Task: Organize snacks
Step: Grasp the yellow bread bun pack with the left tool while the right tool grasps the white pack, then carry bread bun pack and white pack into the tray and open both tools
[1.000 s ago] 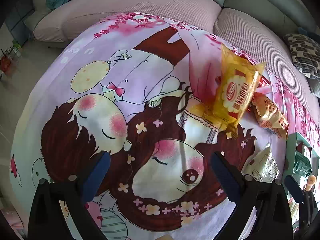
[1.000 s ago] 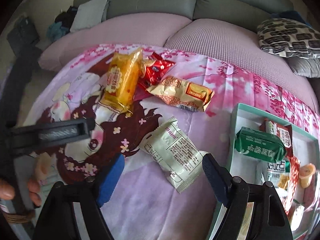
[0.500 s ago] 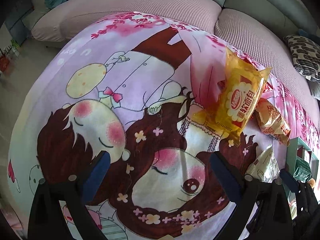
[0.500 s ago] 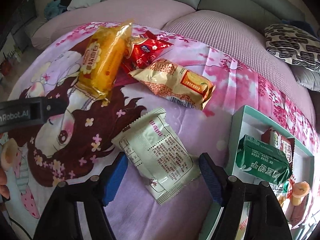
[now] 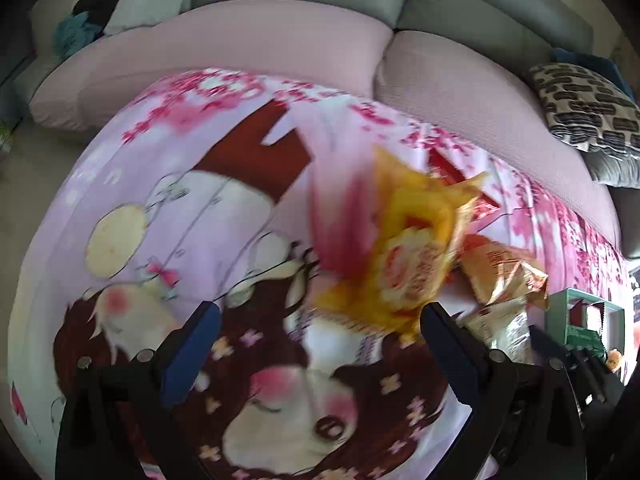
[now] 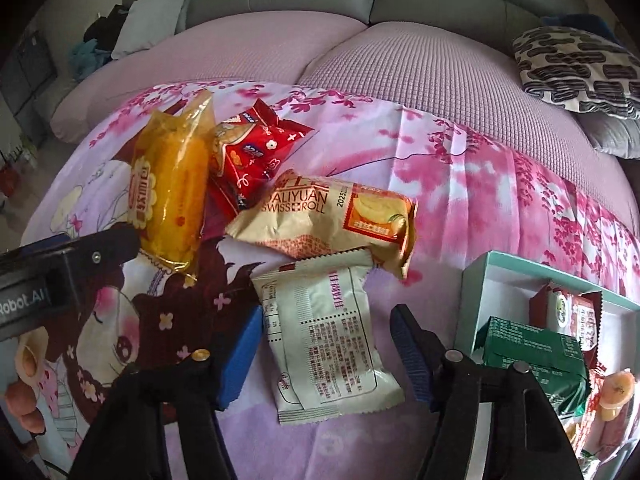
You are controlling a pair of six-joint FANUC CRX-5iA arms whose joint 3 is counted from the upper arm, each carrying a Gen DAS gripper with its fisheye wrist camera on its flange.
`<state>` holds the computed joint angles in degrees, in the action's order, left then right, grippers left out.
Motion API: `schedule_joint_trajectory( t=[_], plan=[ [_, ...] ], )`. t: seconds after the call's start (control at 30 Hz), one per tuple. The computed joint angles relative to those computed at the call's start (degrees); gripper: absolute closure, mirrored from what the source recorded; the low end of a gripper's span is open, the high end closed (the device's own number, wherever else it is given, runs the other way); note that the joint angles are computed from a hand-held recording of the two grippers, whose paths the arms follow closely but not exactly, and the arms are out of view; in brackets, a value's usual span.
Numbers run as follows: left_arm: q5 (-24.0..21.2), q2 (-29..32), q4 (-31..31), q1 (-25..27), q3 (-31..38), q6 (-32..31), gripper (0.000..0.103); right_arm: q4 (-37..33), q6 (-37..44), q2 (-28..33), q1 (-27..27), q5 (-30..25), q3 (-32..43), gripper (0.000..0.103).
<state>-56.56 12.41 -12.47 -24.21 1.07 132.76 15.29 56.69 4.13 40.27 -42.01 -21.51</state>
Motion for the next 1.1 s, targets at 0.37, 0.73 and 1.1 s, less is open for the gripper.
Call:
schedule_joint_trajectory(
  t=[0.37, 0.73, 1.1],
  plan=[
    [4.73, 2.29, 0.01, -0.16, 1.53, -0.49, 0.060, -1.63, -0.39, 0.38, -0.34, 1.08, 0.06, 0.044],
    [5.32, 0.02, 0.67, -0.80, -0.91, 1.42, 0.064, -1.55, -4.23, -2.88, -0.08, 1.94, -2.51, 0.047],
    [0.72, -1.79, 1.64, -3.40, -0.59, 5.02, 0.064, -0.68, -9.45, -11.32, 2.61, 0.81, -7.64, 0.047]
  ],
)
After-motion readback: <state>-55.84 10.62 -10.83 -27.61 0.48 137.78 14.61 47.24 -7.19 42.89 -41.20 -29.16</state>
